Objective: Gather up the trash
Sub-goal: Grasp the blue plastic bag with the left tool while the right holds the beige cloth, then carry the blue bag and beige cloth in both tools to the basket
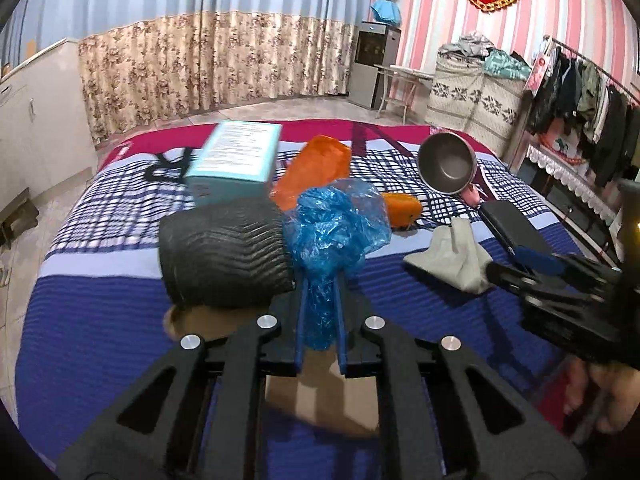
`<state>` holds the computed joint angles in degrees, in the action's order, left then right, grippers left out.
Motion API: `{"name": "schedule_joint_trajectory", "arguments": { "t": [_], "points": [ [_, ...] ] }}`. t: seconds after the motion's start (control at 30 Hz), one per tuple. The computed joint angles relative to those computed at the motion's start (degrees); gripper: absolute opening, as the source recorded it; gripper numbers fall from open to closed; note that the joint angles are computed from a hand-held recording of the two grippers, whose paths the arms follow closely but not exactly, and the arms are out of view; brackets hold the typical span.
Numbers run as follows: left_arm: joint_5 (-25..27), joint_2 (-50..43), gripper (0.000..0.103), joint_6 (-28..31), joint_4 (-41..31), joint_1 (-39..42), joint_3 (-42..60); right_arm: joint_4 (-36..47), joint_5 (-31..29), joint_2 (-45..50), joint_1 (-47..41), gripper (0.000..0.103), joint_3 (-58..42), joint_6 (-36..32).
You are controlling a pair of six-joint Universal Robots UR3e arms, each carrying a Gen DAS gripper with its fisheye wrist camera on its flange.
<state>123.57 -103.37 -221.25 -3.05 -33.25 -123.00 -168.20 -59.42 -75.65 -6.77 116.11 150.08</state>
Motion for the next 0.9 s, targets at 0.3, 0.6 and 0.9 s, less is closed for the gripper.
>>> {"name": "schedule_joint_trajectory", "arguments": {
  "t": [0.3, 0.6, 0.9],
  "points": [
    [2.50, 4.83, 0.010, -4.08, -4.70, -2.58, -1.67, 4.94, 5.75, -5.67, -3.88, 0.009, 4.31, -4.70],
    [5.72, -2.79, 0.010, -2.27, -7.38, -9.54, 11.57, 32.54, 22.57, -34.15, -30.91, 0.009, 16.22, -24.29],
    [1.33, -18.83, 0.010, 3.77, -10.95, -13.07, 36.20, 66.94, 29.51, -44.64, -61.36, 0.009, 11.69, -48.38]
  ]
}}
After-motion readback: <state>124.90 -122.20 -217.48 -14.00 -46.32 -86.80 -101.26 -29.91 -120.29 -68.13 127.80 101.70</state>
